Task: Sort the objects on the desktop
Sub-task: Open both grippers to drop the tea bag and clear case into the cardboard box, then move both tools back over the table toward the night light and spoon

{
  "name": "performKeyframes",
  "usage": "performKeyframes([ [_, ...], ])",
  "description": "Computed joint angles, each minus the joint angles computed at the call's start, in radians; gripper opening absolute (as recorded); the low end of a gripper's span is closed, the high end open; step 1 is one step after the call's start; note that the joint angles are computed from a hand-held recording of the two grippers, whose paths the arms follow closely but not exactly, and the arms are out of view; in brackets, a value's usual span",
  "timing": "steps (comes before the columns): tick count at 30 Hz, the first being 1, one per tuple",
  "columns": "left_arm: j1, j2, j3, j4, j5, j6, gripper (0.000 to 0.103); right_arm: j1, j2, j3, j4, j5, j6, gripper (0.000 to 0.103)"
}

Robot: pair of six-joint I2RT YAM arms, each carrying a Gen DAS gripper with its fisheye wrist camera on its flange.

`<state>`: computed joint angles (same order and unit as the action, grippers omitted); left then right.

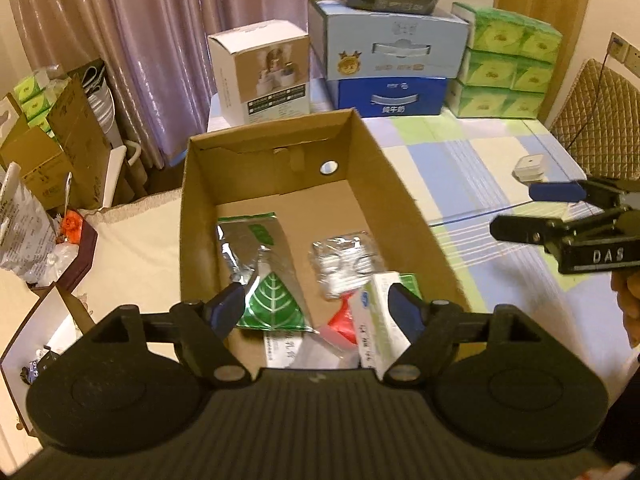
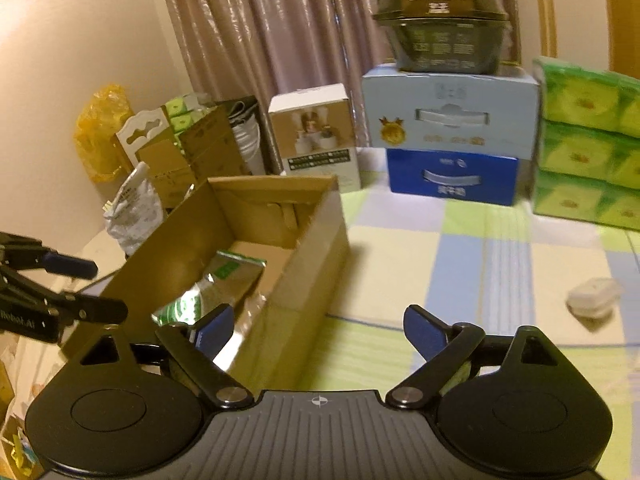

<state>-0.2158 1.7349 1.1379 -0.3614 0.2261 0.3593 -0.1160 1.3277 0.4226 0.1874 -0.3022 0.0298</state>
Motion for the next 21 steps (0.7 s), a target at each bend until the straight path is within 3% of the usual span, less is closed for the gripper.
performKeyframes([
  [10,-0.086,-0.177,-0.123,-0.008,-0.016,-0.037,0.085,-0.25,-0.259,-0.09,-0.214,-0.12,-0.121,0.094],
  [21,-0.245,-0.31,-0.183,-0.024,-0.047,-0.112,0.093,-0.795,-0.402,-0.052,-0.59,-0.393,-0.446,0.098],
])
